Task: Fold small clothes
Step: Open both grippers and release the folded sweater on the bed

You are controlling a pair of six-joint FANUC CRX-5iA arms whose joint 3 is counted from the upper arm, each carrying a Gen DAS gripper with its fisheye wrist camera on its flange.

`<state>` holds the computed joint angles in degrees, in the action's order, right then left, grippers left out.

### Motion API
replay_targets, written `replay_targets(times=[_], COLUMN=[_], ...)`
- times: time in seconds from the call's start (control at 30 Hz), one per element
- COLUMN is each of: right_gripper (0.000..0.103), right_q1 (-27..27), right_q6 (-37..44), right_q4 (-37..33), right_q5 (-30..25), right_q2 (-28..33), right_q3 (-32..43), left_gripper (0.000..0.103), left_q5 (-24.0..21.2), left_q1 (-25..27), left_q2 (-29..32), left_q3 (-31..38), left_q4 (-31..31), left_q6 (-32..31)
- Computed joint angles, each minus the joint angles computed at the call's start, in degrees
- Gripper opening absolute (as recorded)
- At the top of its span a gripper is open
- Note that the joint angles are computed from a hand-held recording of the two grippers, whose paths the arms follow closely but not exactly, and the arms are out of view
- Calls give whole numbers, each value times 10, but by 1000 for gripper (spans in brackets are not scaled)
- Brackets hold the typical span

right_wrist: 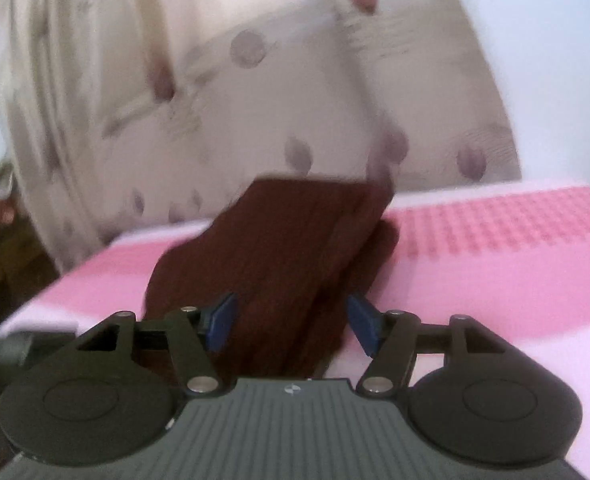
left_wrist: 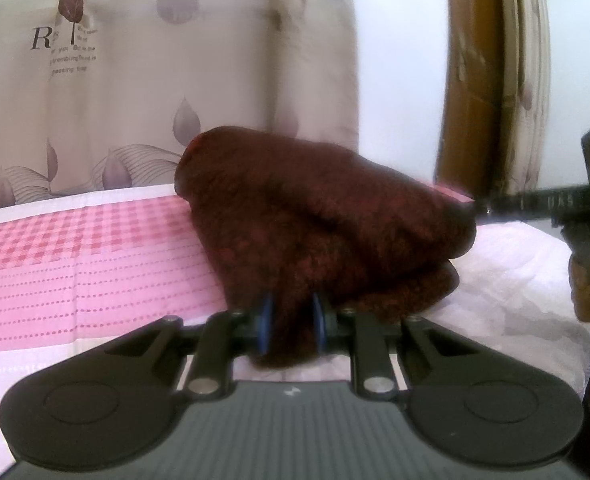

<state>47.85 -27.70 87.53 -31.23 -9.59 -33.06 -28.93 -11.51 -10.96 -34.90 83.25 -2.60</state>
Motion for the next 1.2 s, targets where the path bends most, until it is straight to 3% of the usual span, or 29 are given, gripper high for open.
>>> replay_targets(times=[0.03,0.07,0.13,0.23,0.33,0.43,0.6,0.63,0.77,0.83,0.93,1.03,1.1,1.17,1.2], right_gripper=[59,43,26,15,12,11,11,11,12,13,13,15,18,19,20], right_q1=[15,22,17,21,34,49,49,41,26,10,15,4,-8,-15,-18], right_q6=[13,5,-2,67,109,170,141,123,113,70,83,44,9,-9,-15], right_q4=[-16,-2,43,3,-19,-98,-108,-101,-103,-57,-68,-49,-20,-13,-12], right_q5=[-15,-30,-32,-24,-63,-82,-70,-60,-12,13,4,21,40,51,55], right_q2=[3,9,16,27,10,8,2,-2,-10,-16,-9,-10,-17,-20,-20], right_q3=[1,0,-2,17,13,14,5,1,-4,-14,-7,-13,-25,-32,-34], left_gripper=[21,21,21,21,21,21,21,21,21,21,21,21,21,23,23], left_q5=[0,-1,-5,-24,-24,-20,-10,-5,-15,-38,-22,-66,-64,-45,-38], left_q1=[0,2,10,22,23,22,27,22,-25,-38,-57,-52,-69,-71,-61], left_q2=[0,2,7,14,14,11,3,-3,-38,-32,3,48,66,87,103], left_q3=[0,2,9,15,15,11,5,-2,-41,-33,2,48,73,100,116], left_q4=[-1,-6,-26,-33,-49,-42,-51,-31,153,203,211,217,246,207,146], left_q6=[2,9,39,63,69,68,83,63,-100,-127,-118,-68,-100,-82,-29])
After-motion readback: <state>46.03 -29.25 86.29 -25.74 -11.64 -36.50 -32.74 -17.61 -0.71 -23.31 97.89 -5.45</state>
